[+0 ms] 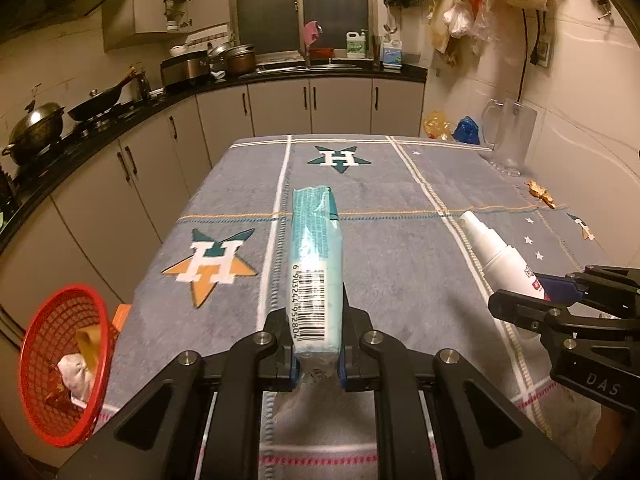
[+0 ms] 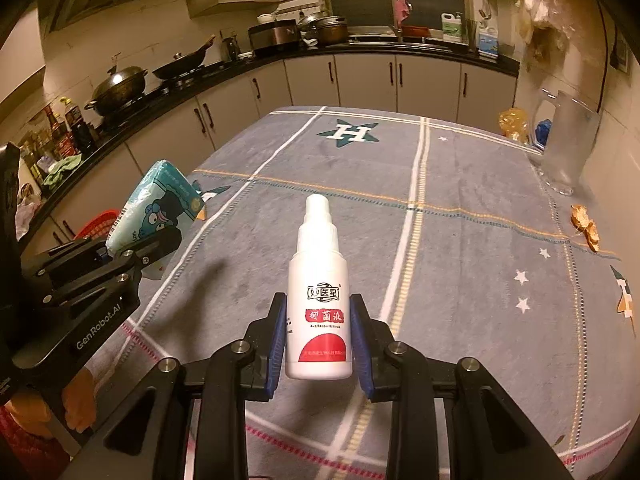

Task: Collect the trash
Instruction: 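Lift the pouch and spray bottle off the table with both tools, then carry pouch and bottle to the red basket and open both tools to drop them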

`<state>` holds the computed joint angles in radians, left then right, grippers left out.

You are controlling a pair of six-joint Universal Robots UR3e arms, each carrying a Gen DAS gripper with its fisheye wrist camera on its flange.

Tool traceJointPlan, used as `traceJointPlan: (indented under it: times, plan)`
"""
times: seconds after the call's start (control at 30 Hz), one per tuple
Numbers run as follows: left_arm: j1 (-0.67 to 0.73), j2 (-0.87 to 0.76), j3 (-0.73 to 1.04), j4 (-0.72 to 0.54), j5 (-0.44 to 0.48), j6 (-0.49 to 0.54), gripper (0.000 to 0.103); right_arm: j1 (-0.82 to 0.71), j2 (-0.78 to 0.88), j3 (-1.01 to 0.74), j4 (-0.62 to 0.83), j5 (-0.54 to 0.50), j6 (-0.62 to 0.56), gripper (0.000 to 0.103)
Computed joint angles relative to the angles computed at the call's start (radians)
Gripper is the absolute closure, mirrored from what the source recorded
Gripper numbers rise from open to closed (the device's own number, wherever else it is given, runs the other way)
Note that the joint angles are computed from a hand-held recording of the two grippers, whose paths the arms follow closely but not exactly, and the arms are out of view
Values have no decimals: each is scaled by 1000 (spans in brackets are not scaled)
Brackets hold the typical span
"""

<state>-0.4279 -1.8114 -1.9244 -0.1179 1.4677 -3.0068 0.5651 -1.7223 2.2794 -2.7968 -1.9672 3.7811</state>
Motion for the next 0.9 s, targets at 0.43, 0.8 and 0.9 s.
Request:
traceJointPlan:
  times: [0.43, 0.8, 0.9]
  plan:
    - [187, 160, -208, 51, -102, 45, 90, 100, 180, -213, 52, -6, 7, 70]
    - [439, 312, -341, 24, -241, 126, 90, 159, 417, -532, 130, 20, -54, 70]
    - [506, 343, -363, 13, -270, 150, 90, 164, 468, -605, 147, 38, -71, 70]
